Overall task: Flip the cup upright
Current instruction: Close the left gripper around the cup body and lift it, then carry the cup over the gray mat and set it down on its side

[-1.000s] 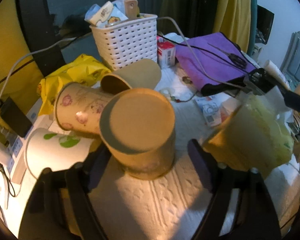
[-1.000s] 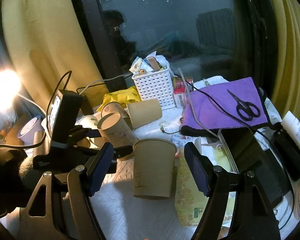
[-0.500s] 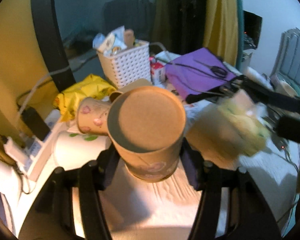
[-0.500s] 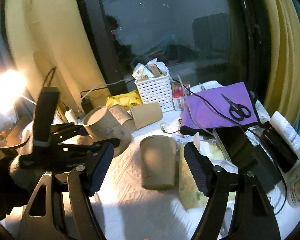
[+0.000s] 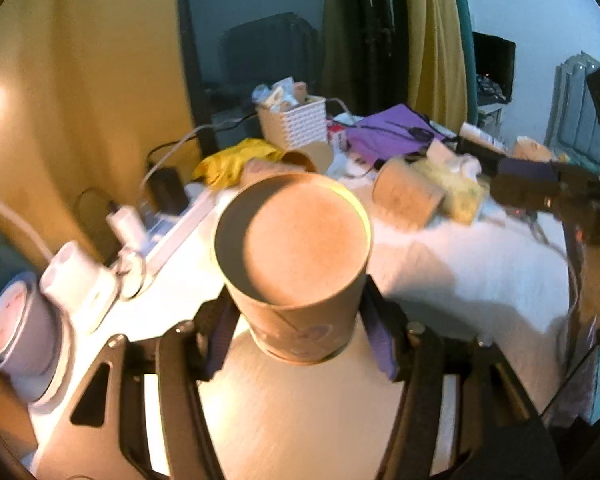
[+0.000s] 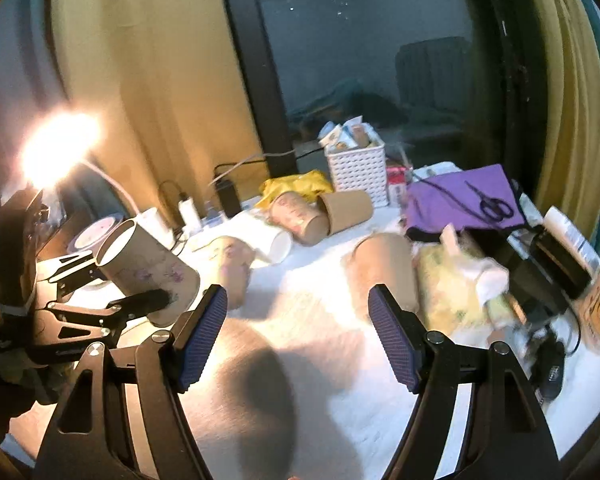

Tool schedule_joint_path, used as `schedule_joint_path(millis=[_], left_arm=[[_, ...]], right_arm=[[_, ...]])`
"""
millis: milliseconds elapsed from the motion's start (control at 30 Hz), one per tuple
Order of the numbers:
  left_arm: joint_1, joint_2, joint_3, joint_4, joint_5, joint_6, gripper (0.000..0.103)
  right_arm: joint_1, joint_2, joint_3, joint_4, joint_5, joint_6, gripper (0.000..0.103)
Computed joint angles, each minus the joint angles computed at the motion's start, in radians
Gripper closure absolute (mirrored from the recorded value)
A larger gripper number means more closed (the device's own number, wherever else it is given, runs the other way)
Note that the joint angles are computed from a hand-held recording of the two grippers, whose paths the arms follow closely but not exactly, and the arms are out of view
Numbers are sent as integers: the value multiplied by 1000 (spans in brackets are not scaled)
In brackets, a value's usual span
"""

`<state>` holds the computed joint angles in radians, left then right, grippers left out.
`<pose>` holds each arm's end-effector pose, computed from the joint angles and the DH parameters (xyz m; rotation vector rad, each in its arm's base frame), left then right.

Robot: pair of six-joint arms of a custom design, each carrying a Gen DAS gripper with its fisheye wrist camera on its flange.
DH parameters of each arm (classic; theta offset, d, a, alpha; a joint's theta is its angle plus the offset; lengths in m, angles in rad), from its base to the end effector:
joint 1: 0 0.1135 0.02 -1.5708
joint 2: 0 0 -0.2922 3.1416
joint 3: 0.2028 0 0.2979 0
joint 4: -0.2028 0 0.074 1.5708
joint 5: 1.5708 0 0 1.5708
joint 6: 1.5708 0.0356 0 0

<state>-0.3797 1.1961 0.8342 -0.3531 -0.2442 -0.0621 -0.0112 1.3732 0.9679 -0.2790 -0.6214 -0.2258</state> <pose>0.2718 -0.0992 0.2671 0.2322 2.2487 0.0447 0.3344 0.0170 0.2750 -0.5530 2.0909 0.5617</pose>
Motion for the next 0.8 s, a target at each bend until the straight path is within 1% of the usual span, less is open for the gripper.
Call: schedule_joint_path(millis=[133,267,367,400,600,667,800], left_arm=[[-10,-156,-137,-6,-79,57,44],[-27,-240,-231,-13,-141,89,44],[-81,-277,-284,-4,-228,125,44],[-104,-274,-294,4,-257,138,44],[-232,-222,-320,29,-363,184,44],[-288,-197,-319,31,-396,193,42],[-409,-130,-312,40,-494,236,39]], right_arm=[[49,-92,-88,-8,35,17,26],[105,-183,-176,-10,83,39,26],[117,-245,-230,-14,99,51,26],[116,-265,-247,-16,103,54,26],[96,-339,-317,-29,124,61,26],[73,-355,-334,-41,120,47,26],[27,-365,-348,-52,99,27,26]])
